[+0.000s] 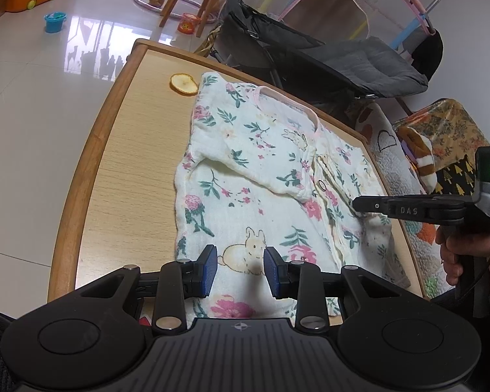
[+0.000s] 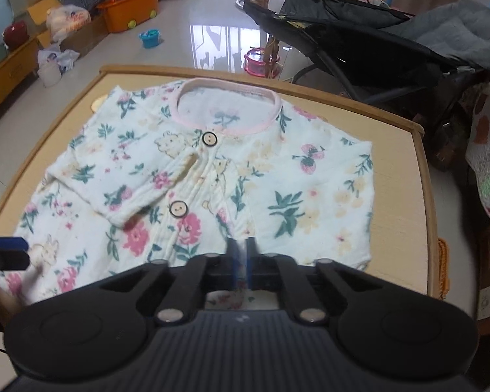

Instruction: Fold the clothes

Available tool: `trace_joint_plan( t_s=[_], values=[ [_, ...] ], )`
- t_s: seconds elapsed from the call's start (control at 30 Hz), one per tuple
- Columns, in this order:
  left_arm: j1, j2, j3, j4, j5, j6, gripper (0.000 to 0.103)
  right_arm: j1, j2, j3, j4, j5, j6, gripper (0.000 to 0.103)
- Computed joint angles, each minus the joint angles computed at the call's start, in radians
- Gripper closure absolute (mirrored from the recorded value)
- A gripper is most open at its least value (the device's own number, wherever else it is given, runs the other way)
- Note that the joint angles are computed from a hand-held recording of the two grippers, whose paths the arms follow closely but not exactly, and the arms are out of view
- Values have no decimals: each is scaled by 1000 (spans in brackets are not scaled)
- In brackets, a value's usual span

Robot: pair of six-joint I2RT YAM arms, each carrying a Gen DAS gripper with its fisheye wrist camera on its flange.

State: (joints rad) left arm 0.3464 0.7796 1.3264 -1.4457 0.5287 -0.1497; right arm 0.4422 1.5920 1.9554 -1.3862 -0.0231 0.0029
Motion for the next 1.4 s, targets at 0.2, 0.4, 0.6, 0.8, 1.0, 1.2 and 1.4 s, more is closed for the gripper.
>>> trace_joint_plan(
  t_s=[0.2, 0.4, 0.6, 0.8, 1.0, 1.2, 1.4],
  values=[
    [3, -3, -1, -2, 3, 2, 68, -33, 0, 31, 25, -58, 132, 101],
    [12, -3, -1, -6, 10, 8, 68, -59, 7, 68, 63, -146, 276, 101],
    [31, 0, 2, -15, 23, 23, 68, -4, 72, 180, -6, -89, 205, 100],
    [43, 0, 0, -17, 34, 29, 68, 50, 149, 242, -145, -71, 112, 97],
    [48, -1, -1, -18, 38, 29, 68, 43, 163, 290, -82, -22, 168, 80],
    [66, 0, 0, -26, 54, 43, 68, 60, 272, 363, -67, 59, 29, 69],
    [83, 3, -3, -29, 68, 54, 68, 58, 296, 323, -38, 62, 37, 82]
  ],
)
